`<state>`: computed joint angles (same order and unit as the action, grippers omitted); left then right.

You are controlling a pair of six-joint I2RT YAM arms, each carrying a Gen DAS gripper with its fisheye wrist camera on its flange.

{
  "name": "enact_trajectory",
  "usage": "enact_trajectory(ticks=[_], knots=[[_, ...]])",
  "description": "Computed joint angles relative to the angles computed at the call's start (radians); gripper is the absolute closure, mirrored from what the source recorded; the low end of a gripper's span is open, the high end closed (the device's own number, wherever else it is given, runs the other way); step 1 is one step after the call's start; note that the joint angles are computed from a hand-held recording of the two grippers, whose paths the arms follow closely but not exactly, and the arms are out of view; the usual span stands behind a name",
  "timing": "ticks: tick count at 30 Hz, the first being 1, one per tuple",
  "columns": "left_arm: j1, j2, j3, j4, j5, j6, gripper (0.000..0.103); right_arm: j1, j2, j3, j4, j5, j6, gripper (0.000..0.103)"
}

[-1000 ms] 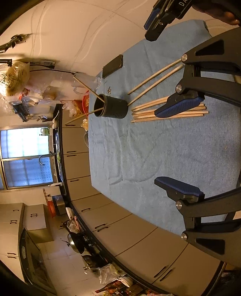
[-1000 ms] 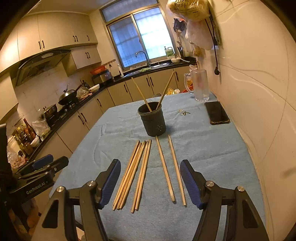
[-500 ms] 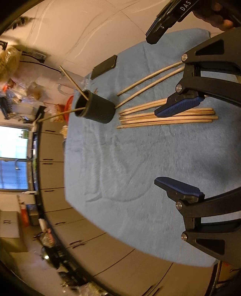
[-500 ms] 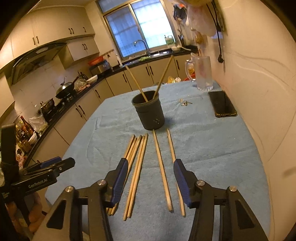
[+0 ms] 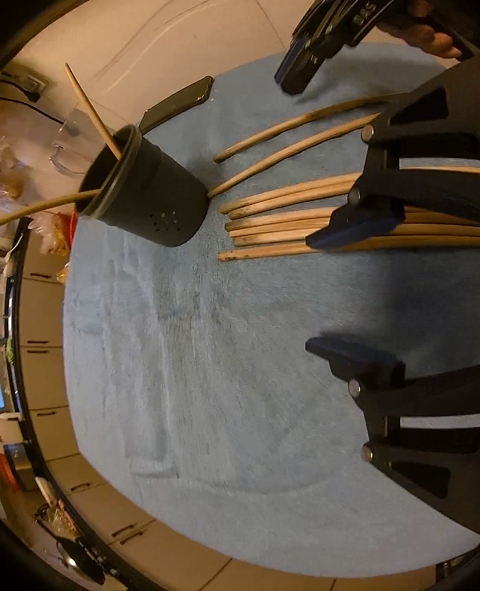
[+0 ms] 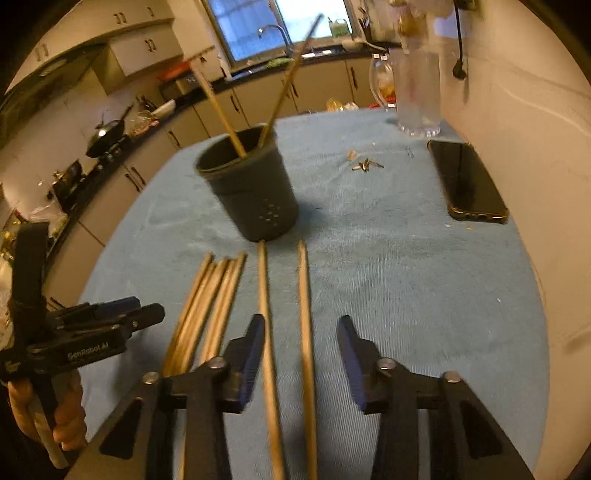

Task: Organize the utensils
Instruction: 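Lower the left tool onto a chopstick and close it while the right tool grasps another, then lift both held chopsticks upright and carry them over the black holder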

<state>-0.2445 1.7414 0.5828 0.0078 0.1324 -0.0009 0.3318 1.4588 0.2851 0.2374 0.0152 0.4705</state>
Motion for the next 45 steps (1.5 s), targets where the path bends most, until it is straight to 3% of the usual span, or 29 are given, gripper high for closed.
enact_trajectory(ticks=[5,11,17,23,30,37,43,44,45], knots=[[-0.005,0.076,0.066,-0.019,0.012,0.001,0.060,-0.055,0.247,0.150,0.021,-0.069,-0.074,0.069],[-0.025,0.097,0.120,-0.078,-0.018,-0.003,0.068,0.003,0.376,0.296,-0.081,0.024,-0.113,0.076],[-0.013,0.034,0.084,-0.100,0.027,0.021,0.067,-0.003,0.376,0.273,-0.053,0.011,-0.090,0.076],[-0.024,0.093,0.126,-0.093,0.033,0.021,0.066,-0.022,0.351,0.228,-0.025,0.000,-0.099,0.076],[-0.026,0.128,0.197,-0.156,0.022,0.027,0.067,-0.007,0.360,0.278,-0.092,0.024,-0.112,0.075],[-0.087,0.208,0.307,-0.182,-0.081,0.019,0.069,0.023,0.357,0.331,-0.189,0.052,-0.104,0.075],[-0.126,0.246,0.343,-0.137,-0.161,0.008,0.073,0.036,0.395,0.402,-0.234,0.078,-0.097,0.075],[-0.137,0.249,0.343,-0.121,-0.171,0.009,0.075,0.052,0.406,0.421,-0.249,0.106,-0.103,0.076],[-0.137,0.247,0.338,-0.107,-0.166,0.010,0.086,0.066,0.413,0.436,-0.265,0.127,-0.103,0.082]])
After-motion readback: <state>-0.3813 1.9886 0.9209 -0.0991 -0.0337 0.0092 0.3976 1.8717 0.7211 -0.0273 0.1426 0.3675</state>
